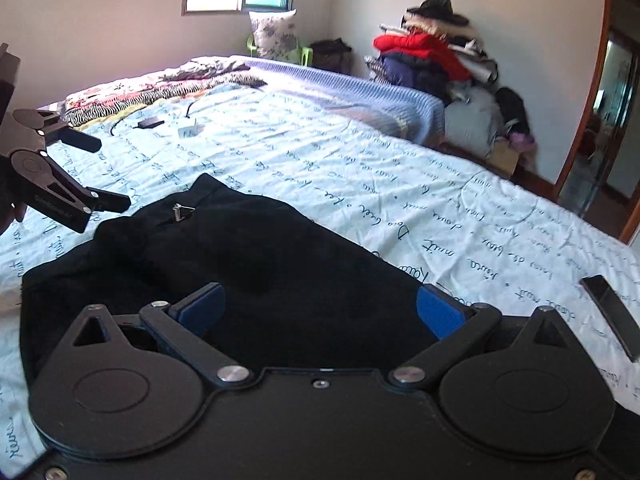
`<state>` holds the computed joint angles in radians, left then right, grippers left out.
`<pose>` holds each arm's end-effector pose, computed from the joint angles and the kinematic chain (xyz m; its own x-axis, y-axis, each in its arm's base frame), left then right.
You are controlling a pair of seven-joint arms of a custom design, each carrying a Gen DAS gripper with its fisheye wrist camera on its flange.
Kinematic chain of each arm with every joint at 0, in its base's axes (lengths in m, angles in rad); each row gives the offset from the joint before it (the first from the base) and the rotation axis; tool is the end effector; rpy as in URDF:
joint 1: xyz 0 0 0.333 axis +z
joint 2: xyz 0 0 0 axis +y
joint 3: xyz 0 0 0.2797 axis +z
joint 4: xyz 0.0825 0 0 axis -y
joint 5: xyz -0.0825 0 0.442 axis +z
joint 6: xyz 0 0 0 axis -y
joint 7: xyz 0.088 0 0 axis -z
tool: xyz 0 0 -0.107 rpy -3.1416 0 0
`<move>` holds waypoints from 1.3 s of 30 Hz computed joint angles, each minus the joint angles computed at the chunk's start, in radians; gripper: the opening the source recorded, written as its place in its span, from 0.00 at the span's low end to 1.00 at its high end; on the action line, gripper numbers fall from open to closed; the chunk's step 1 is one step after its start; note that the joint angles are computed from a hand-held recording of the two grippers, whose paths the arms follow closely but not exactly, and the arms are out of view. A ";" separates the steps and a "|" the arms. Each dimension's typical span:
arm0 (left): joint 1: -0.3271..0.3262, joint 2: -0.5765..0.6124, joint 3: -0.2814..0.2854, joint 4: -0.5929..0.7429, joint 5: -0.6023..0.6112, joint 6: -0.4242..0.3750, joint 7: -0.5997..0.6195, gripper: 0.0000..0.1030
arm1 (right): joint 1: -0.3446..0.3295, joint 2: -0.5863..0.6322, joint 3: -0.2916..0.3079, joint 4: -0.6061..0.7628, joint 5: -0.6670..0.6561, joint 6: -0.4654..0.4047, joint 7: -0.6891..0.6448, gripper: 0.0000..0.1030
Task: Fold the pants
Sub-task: 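Grasp the pants waistband with the right gripper while the left gripper grasps the other waistband corner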
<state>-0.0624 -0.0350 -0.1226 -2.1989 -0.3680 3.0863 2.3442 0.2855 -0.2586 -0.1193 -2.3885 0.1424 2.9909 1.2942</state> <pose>0.6154 -0.0856 0.4377 -0.4163 -0.8553 -0.3085 -0.4636 0.4916 -0.7372 0.5592 0.0821 0.4550 0.2708 -0.9608 0.0587 -0.6154 -0.2197 -0.7570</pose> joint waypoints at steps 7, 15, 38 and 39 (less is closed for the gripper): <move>0.107 0.304 -0.057 0.424 -0.286 -0.354 0.430 0.99 | 0.010 0.335 -0.062 0.408 0.438 -0.354 -0.530 1.00; 0.151 0.557 -0.089 0.767 -0.197 -0.698 0.464 0.98 | -0.147 0.546 0.031 0.701 0.500 -0.677 -0.640 0.98; 0.137 0.477 -0.114 0.639 -0.234 -0.515 0.406 0.10 | -0.208 0.431 0.179 0.497 0.294 -0.283 -0.558 0.09; 0.114 0.492 -0.091 0.657 -0.193 -0.523 0.343 0.10 | -0.203 0.423 0.180 0.482 0.279 -0.253 -0.535 0.08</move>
<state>0.0520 0.4565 -0.2137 -1.5418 -0.5607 2.5630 2.6876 0.0828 0.1648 0.0606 -1.9069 0.4211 2.7383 0.7590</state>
